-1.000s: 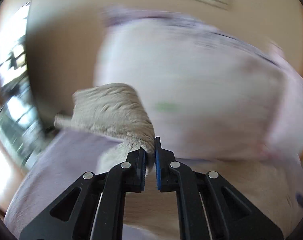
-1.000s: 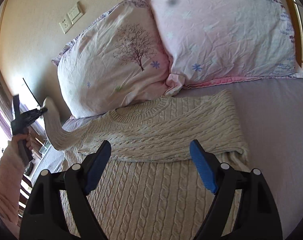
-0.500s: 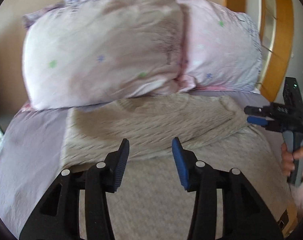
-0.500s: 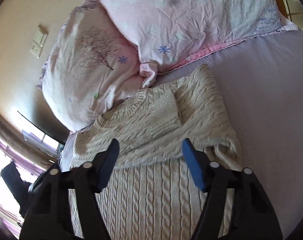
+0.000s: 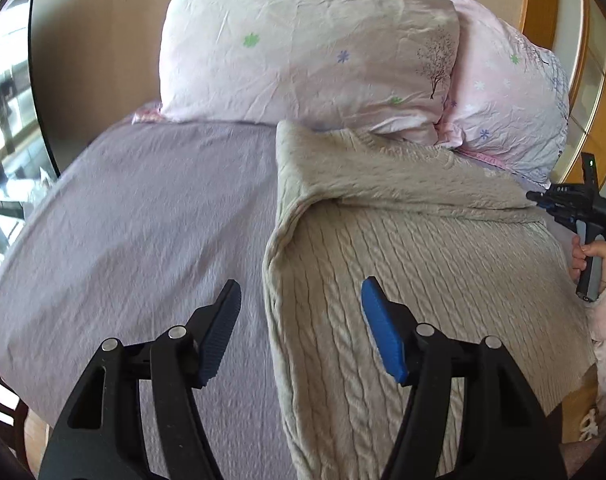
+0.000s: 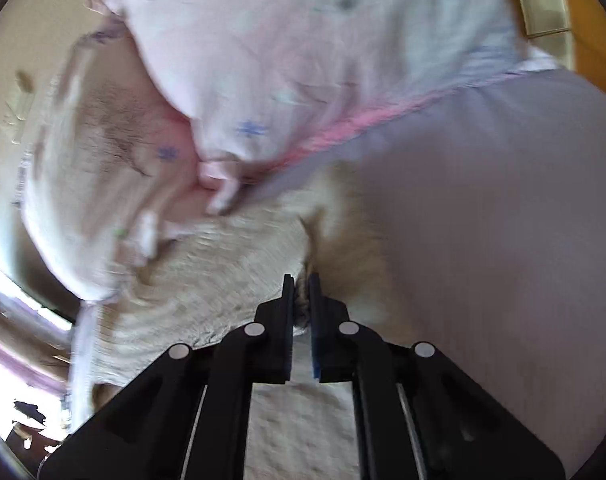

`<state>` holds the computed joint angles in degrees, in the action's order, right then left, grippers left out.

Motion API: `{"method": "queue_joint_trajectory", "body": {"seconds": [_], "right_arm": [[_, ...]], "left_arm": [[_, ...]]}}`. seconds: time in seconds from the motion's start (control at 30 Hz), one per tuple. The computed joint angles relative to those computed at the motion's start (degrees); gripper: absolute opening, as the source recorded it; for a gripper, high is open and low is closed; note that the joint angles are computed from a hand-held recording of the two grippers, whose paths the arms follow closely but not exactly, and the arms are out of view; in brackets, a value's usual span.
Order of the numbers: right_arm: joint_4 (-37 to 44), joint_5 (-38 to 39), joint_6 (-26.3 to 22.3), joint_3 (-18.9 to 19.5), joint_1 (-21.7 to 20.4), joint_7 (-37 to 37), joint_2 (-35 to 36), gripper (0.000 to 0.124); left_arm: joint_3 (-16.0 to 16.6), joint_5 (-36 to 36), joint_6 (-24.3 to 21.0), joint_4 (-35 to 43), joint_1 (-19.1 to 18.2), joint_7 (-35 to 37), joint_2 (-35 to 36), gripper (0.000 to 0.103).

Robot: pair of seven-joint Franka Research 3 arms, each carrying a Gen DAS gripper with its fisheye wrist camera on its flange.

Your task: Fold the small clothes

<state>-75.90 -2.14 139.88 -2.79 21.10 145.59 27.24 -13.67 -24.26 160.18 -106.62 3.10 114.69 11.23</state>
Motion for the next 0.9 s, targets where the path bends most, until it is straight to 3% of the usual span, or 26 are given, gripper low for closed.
{"method": "queue_joint_trajectory", "body": {"seconds": [0.07, 0.1, 0.13, 0.2, 0.27, 0.3, 0.43, 0.5, 0.53, 0.6, 0.67, 0.7, 0.8, 0.9], "right_arm": [[-2.78, 2.61, -0.19, 1.6, -1.13, -2.43, -1.94, 0.016], [-6.09, 3.0, 0.54, 1.91, -1.02, -3.08, -4.53, 0.032], [-9.13, 2.17, 1.38, 1.76, -0.54, -3.28, -7.05, 0.06], [-16.81, -2.73, 2.76, 0.9, 1.3, -1.38, -13.6, 0.069], [-23.31, -4.04, 2.01, 2.11, 1.09, -1.2, -19.32, 0.066], [-25.35, -3.03, 1.9, 2.98, 0.42, -1.47, -21.02, 0.059], [-36.73, 7.47, 3.15, 6.18, -1.76, -6.95, -29.44, 0.039], [-41.88, 10.68, 6.28, 7.49, -1.7, -9.32, -33.44, 0.037], [-43.78, 13.43, 7.7, 7.94, -1.34, -11.34, -34.91, 0.03], [-47.87, 24.16, 10.94, 7.6, 1.03, -20.24, -37.83, 0.028], [-50.46, 31.28, 13.38, 7.61, 2.89, -26.34, -39.52, 0.008], [-50.99, 36.59, 13.11, 6.84, 4.52, -30.75, -39.88, 0.007], [-52.03, 41.74, 17.1, 7.63, 4.9, -34.26, -40.62, 0.007], [-51.64, 50.44, 26.78, 6.24, 6.72, -41.32, -40.96, 0.007]], "left_arm": [[-1.17, -4.64, -4.04, 0.06, 1.68, 3.25, -0.2, 0.064], [-1.24, -6.54, -5.62, -0.32, 2.04, 4.55, -0.56, 0.064], [-1.07, -7.85, -6.42, -0.66, 2.04, 5.58, -0.79, 0.064], [-0.82, -12.33, -8.23, -2.51, 2.47, 9.13, -2.29, 0.064], [0.04, -16.28, -10.74, -4.01, 2.43, 11.94, -3.6, 0.064], [0.65, -17.52, -12.24, -4.54, 2.18, 12.68, -4.1, 0.063], [2.59, -21.15, -12.91, -8.67, 0.39, 16.93, -7.18, 0.06], [3.62, -24.08, -14.1, -10.62, -0.39, 19.49, -8.98, 0.055], [4.15, -25.16, -14.44, -11.61, -0.85, 20.52, -9.84, 0.049], [5.23, -26.45, -15.18, -13.66, -1.81, 21.88, -11.67, 0.037], [6.41, -28.02, -16.9, -14.86, -2.54, 22.31, -12.79, 0.017], [6.97, -28.38, -18.13, -15.09, -2.76, 22.06, -12.98, 0.013], [7.76, -28.2, -19.76, -14.36, -3.34, 21.03, -12.68, 0.008], [8.61, -32.62, -22.5, -9.77, -2.65, 21.57, -10.59, 0.007]]}}
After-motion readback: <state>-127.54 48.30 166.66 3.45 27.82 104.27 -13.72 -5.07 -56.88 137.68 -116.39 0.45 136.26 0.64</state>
